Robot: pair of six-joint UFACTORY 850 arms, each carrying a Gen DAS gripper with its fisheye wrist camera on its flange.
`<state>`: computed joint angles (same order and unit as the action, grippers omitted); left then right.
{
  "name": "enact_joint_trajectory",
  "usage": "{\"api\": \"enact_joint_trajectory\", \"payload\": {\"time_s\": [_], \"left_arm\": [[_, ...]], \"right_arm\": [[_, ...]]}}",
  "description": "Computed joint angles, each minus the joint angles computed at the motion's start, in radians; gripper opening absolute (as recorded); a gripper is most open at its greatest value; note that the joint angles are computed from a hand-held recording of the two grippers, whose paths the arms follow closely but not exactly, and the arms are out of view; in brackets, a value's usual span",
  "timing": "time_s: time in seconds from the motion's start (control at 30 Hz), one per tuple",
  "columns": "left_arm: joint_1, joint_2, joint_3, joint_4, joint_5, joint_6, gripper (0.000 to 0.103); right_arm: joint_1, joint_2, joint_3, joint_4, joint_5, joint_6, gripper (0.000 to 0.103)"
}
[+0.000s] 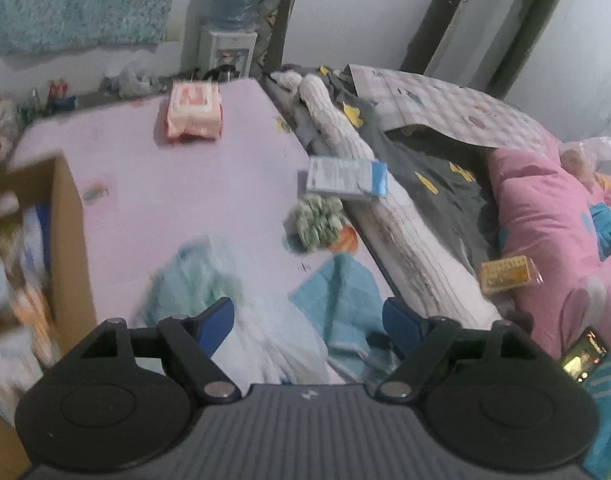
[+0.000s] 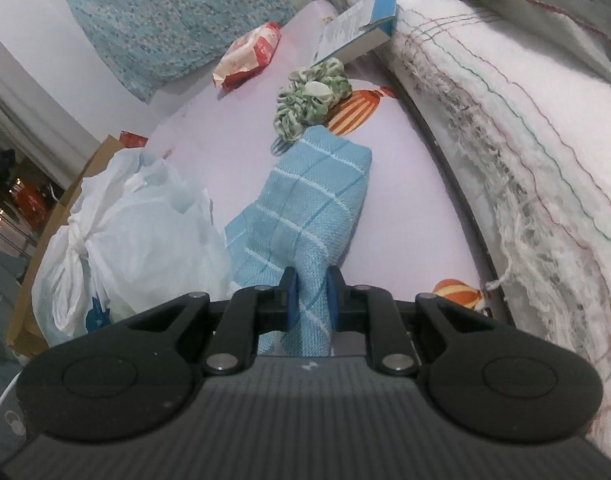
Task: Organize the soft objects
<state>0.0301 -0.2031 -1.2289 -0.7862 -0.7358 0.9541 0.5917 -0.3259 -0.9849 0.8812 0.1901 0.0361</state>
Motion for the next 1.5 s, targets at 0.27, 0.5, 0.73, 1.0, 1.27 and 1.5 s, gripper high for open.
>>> {"api": "enact_joint_trajectory", "payload": {"time_s": [0.27, 0.5, 0.73, 1.0, 1.27, 1.5], "left_arm": [[0.034, 0.015, 0.155, -0.112, -0.112, 0.064, 0.067], [0.016, -0.101, 0.135, -0.082, -0.164, 0.023, 0.067], [0.012, -0.231, 0.031, -0.120, -0.099, -0.049, 0.063], [0.031, -0.330, -0.105, -0.191, -0.053, -0.134, 0.063], [0.010, -0.355, -0.136, -0.336, 0.036, -0.111, 0.084], [-0.021, -0.298, -0.065, -0.278, 0.044, 0.003, 0.089]], "right_arm": [[0.004, 0.018, 0.023, -0.018, 0.012, -0.007, 0.015], [0.016, 0.009, 0.018, 0.080, 0.038, -0.111, 0.016], [0.013, 0.017, 0.038, -0.016, 0.049, 0.035, 0.016], [0.016, 0.012, 0.037, -0.029, 0.058, 0.090, 0.016], [0.019, 0.009, 0.033, 0.006, 0.060, 0.053, 0.017], [0.005, 0.010, 0.037, -0.137, 0.055, 0.237, 0.027]]}}
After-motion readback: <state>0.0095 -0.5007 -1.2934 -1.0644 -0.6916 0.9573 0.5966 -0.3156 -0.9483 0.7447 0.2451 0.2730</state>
